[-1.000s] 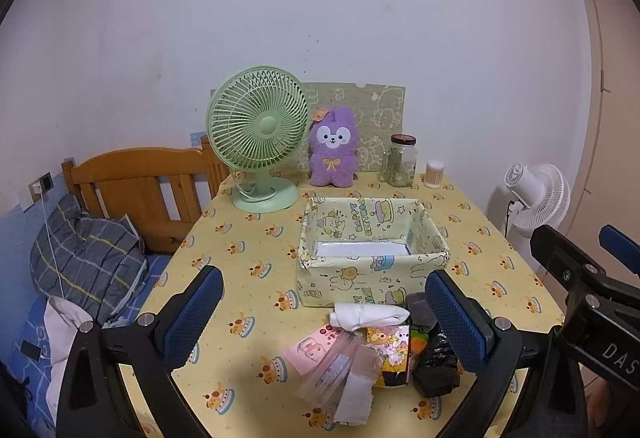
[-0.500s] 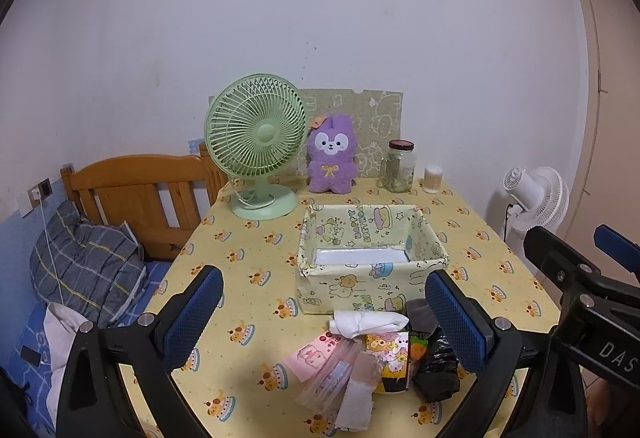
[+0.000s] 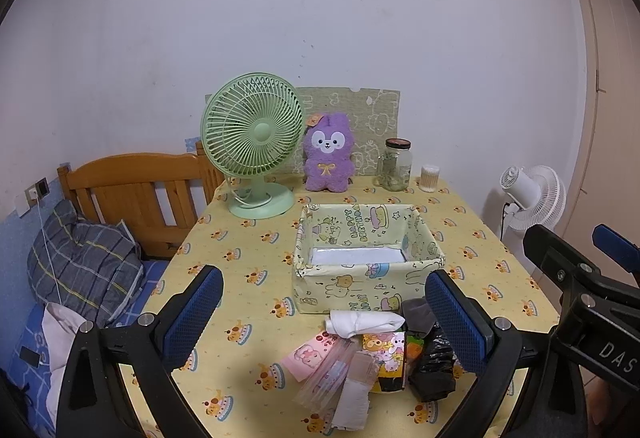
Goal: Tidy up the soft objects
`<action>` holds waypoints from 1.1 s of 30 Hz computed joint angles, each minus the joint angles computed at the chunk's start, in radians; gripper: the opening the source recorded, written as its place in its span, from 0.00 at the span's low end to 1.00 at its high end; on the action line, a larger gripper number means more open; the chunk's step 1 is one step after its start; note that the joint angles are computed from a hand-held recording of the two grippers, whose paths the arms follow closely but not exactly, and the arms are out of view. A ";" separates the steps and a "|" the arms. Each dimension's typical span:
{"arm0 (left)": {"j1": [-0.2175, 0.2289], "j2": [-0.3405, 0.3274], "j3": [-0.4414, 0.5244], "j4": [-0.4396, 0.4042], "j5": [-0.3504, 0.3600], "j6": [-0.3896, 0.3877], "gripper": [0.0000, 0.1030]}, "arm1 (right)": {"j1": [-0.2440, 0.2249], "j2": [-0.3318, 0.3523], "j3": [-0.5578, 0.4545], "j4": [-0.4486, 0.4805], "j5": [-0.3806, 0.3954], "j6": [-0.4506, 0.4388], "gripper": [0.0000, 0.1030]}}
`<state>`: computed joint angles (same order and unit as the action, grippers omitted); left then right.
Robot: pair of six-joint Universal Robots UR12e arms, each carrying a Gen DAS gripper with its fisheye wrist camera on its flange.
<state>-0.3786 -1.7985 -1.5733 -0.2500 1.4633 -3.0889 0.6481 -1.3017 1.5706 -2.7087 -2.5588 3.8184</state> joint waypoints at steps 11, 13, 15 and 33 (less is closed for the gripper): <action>-0.001 -0.001 0.000 0.006 0.001 -0.007 0.99 | 0.002 0.002 0.002 -0.009 -0.002 0.001 1.00; -0.001 -0.002 0.000 0.005 0.004 -0.005 0.99 | 0.003 0.004 -0.001 -0.007 -0.005 -0.001 1.00; -0.001 -0.001 -0.001 0.007 0.005 -0.004 0.99 | 0.002 0.002 0.001 -0.009 -0.005 -0.003 1.00; -0.005 -0.004 -0.003 -0.003 0.009 0.001 0.98 | 0.001 0.005 0.007 -0.019 0.001 -0.012 0.99</action>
<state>-0.3831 -1.8023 -1.5767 -0.2532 1.4726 -3.0879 0.6490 -1.2970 1.5771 -2.7272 -2.5574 3.8063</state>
